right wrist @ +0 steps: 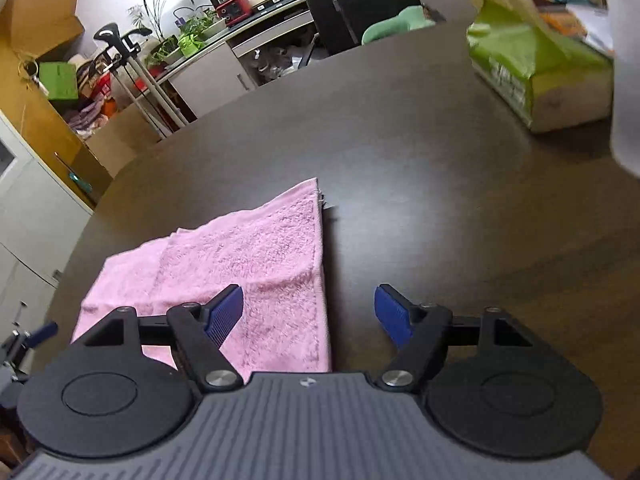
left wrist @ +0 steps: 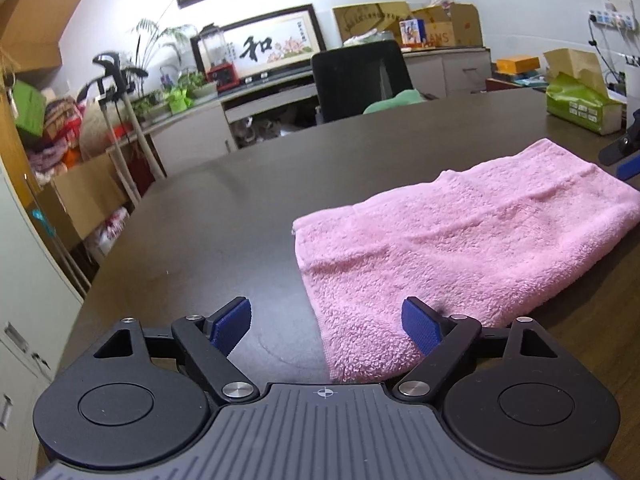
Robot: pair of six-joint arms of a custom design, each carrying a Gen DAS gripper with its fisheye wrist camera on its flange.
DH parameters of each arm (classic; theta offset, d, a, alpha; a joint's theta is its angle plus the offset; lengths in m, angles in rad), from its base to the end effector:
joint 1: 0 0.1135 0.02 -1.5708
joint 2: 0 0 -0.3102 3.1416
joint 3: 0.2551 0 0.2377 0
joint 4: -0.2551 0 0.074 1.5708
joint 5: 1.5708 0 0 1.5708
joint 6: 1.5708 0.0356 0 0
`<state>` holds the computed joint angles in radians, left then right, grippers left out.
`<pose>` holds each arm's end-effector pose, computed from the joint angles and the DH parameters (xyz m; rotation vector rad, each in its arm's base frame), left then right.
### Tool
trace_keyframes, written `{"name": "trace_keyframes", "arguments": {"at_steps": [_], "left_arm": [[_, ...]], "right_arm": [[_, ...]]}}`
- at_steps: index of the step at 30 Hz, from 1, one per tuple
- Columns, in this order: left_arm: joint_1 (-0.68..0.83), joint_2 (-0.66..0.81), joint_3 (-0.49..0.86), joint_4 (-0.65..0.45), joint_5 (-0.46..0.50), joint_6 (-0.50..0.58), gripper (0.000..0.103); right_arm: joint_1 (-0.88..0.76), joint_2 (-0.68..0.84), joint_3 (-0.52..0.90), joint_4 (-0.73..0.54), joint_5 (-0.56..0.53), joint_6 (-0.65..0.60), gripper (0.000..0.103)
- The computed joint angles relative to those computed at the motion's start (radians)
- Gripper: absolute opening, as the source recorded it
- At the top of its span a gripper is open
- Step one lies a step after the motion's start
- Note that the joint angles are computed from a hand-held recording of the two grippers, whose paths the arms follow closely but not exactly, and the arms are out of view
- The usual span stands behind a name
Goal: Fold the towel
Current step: 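Close the right gripper on the towel corner and lift it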
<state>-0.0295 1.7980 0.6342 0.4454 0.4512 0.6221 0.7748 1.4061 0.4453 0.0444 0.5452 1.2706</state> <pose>0.3152 -0.0248 0.1585 0.9211 2.0104 -0.1912 0.1656 0.1363 0.1825 0.7860 2.2045 0.3355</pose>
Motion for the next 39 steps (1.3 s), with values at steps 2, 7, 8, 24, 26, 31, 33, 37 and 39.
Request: {"name": "trace_keyframes", "arguments": {"at_steps": [2,7,8,24,26,31,33,37,39], "left_arm": [[0.005,0.003,0.021,-0.035,0.000,-0.012,0.087],[0.008,0.002,0.023,-0.048,-0.010,-0.014,0.089],[0.009,0.001,0.020,-0.045,-0.010,-0.012,0.090],[0.041,-0.019,0.019,-0.012,0.004,-0.053,0.096],[0.043,-0.016,0.030,-0.024,0.005,-0.062,0.096],[0.025,-0.003,0.036,-0.031,-0.030,-0.050,0.096],[0.021,0.001,0.035,-0.029,-0.042,-0.047,0.096],[0.014,0.005,0.033,-0.028,-0.063,-0.046,0.096],[0.015,0.006,0.034,-0.027,-0.066,-0.045,0.096]], "right_arm": [[-0.013,0.021,-0.001,0.033,-0.010,-0.028,0.074],[-0.071,0.039,0.003,0.105,-0.102,-0.118,0.079],[-0.079,0.043,0.009,0.107,-0.114,-0.131,0.080],[-0.112,0.029,0.005,0.142,-0.155,-0.154,0.085],[-0.112,0.028,0.001,0.145,-0.148,-0.145,0.073],[-0.127,0.021,-0.040,0.187,-0.151,-0.104,0.041],[-0.125,0.023,-0.060,0.216,-0.150,-0.099,0.040],[-0.112,0.031,-0.052,0.199,-0.138,-0.135,0.040],[-0.101,0.036,-0.036,0.174,-0.125,-0.146,0.040]]}}
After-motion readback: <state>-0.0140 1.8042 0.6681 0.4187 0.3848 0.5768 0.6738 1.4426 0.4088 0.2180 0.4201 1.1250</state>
